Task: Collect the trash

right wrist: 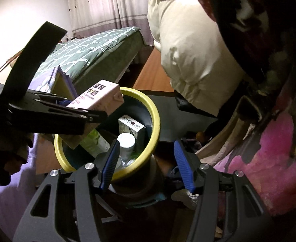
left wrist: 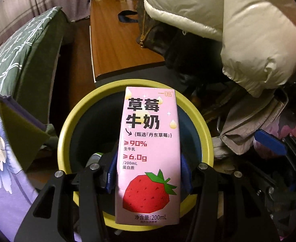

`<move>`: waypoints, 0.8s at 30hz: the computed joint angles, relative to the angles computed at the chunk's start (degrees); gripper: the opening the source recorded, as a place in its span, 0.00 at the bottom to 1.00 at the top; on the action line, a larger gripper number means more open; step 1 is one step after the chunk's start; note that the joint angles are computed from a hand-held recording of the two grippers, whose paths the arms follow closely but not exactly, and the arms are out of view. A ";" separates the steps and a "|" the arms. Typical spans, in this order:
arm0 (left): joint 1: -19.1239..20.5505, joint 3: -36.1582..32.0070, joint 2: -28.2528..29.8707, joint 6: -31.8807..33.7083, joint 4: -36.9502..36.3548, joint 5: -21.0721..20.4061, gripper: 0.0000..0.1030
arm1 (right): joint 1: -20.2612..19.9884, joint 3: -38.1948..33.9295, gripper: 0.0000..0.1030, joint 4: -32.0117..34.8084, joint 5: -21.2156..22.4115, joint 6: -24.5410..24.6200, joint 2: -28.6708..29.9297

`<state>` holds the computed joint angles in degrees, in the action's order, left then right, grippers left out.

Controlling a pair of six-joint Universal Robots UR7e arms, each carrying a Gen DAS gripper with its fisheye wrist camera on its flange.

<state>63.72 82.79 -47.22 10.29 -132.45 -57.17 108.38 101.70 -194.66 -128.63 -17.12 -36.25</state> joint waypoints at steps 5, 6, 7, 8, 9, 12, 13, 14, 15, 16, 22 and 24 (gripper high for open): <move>-0.58 4.39 -2.24 1.05 -6.63 4.06 0.87 | 0.63 0.15 0.53 0.92 0.08 0.27 -0.06; -0.97 6.11 -3.67 1.72 -8.66 5.41 0.89 | 0.93 0.16 0.53 0.91 0.05 0.09 0.02; -1.34 8.27 -5.69 2.10 -10.96 6.26 0.91 | 1.19 0.08 0.55 0.91 0.20 -0.10 0.15; -1.51 10.16 -7.65 2.45 -12.96 6.36 0.95 | 1.55 0.12 0.55 0.89 0.43 -0.15 0.24; -1.89 13.02 -10.29 3.21 -16.18 6.37 0.96 | 1.76 0.14 0.55 0.82 0.69 -0.22 0.33; -3.79 22.54 -18.58 5.64 -26.58 10.28 0.96 | 2.79 0.46 0.55 0.65 1.55 -0.37 0.60; -4.45 25.80 -21.87 5.44 -29.19 11.83 0.96 | 3.25 0.58 0.56 0.65 1.80 -0.42 0.73; -4.78 28.26 -24.83 4.92 -30.82 12.10 0.95 | 3.72 0.71 0.56 0.64 2.02 -0.48 0.85; -5.20 32.05 -29.38 3.76 -33.86 12.41 0.95 | 4.09 0.62 0.56 0.77 2.10 -0.49 0.99; -5.38 33.67 -31.94 3.26 -35.24 13.32 0.96 | 4.61 0.64 0.56 0.73 2.18 -0.59 1.13; -10.37 45.97 -49.42 0.86 -42.90 28.18 0.96 | 8.16 1.64 0.58 -0.92 2.62 -1.12 1.41; -12.45 48.64 -53.31 2.39 -44.82 33.80 0.96 | 9.63 2.18 0.60 -1.73 2.93 -1.15 1.35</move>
